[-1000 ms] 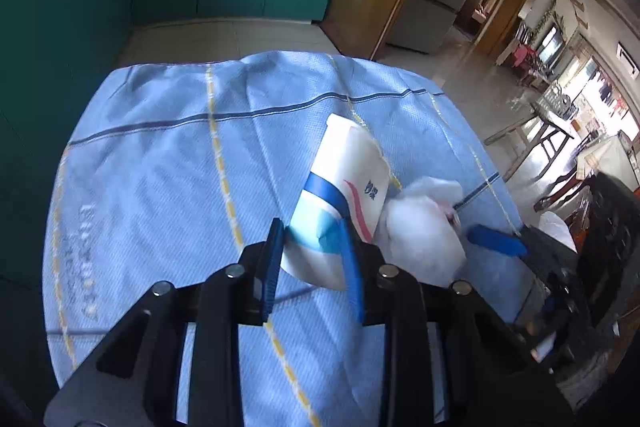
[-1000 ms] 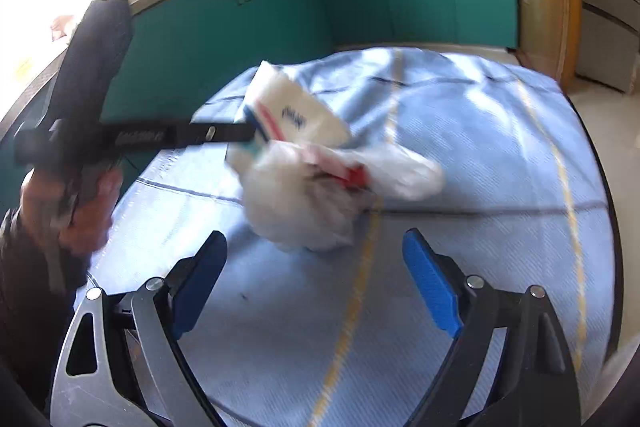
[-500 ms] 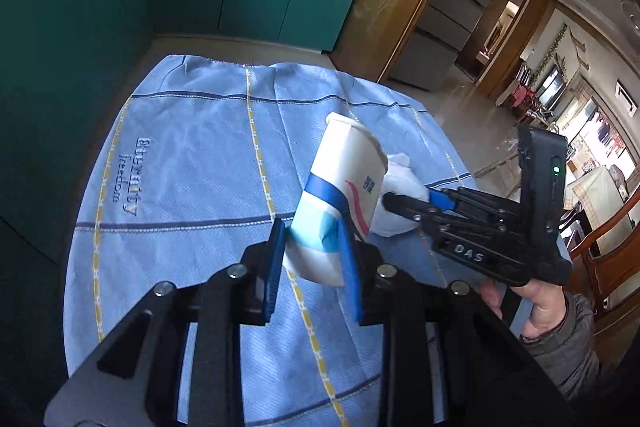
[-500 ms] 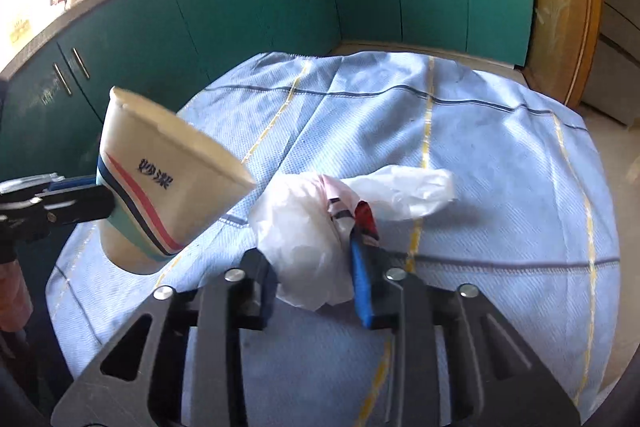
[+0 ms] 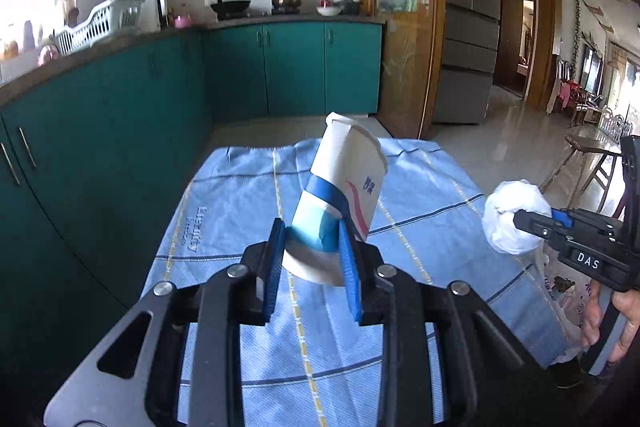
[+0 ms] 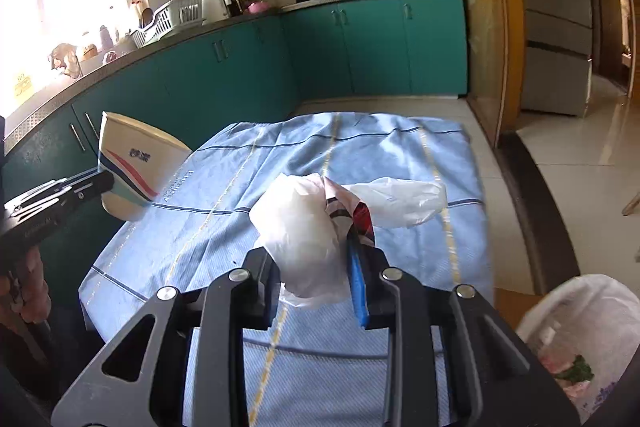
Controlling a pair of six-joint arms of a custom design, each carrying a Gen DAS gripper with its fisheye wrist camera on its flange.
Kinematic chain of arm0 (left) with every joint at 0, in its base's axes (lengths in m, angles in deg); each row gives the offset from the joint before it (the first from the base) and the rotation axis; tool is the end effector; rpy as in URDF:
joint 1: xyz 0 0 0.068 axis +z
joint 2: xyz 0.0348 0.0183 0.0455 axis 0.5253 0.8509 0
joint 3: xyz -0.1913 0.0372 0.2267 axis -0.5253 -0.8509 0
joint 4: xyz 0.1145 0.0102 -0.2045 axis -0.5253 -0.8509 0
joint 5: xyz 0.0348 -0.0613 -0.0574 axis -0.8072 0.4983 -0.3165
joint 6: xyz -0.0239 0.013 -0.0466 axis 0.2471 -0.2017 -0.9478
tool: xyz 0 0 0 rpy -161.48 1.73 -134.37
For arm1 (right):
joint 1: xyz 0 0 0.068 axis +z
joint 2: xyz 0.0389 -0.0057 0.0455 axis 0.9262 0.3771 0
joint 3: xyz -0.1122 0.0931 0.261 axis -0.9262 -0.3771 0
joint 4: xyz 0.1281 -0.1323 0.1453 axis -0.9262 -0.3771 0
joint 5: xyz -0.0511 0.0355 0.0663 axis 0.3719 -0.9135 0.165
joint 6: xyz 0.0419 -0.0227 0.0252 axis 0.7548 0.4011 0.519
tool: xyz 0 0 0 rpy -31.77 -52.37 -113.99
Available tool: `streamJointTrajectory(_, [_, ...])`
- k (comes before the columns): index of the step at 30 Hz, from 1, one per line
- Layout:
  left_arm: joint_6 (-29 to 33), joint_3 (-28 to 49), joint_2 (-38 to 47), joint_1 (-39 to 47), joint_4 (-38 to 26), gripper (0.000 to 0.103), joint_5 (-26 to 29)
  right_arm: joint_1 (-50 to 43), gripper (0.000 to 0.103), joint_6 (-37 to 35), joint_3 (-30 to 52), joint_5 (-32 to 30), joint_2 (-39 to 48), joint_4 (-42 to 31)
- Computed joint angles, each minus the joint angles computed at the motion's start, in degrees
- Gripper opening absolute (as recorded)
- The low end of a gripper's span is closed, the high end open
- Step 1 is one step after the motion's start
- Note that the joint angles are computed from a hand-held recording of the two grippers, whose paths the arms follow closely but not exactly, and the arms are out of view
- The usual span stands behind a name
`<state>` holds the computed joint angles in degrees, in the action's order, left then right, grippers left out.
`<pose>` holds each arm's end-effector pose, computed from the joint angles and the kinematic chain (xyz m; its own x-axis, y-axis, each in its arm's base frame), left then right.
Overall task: Collect trash
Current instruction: 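Carry the paper cup and white bag over the bin and open both tools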
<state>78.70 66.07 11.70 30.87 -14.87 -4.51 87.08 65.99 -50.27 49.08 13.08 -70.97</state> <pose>0.2002 -0.0016 0.2700 -0.5308 0.0298 -0.8470 -0.0052 0.9992 0.0384 0.2342 0.0875 0.2470 -0.6041 -0.0434 -0.7958 -0.3566 0.9077 0.2212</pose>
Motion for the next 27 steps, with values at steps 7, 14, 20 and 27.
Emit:
streamJointTrajectory(7, [-3.0,-0.4,-6.1,-9.1,-4.1,0.028,-6.7,-2.3,0.029,-0.8,-5.0,2.4,-11.3,-3.1])
streamJointTrajectory(14, [-6.2,0.8,-6.5,-18.1,-6.1,0.028,-10.6,-9.9,0.029,-3.4,-7.9,1.7,-21.6,-8.8])
streamJointTrajectory(20, [-8.4,1.5,0.4,-30.6,-2.9,0.028,-12.6,-32.0,0.029,-10.3,-9.9,-6.8,-27.9,-15.0])
streamJointTrajectory(27, [-8.7,5.5,16.1,-42.5,6.7,0.028,-4.0,-64.1,0.029,-23.9,-11.2,-23.3,-27.0,-20.9])
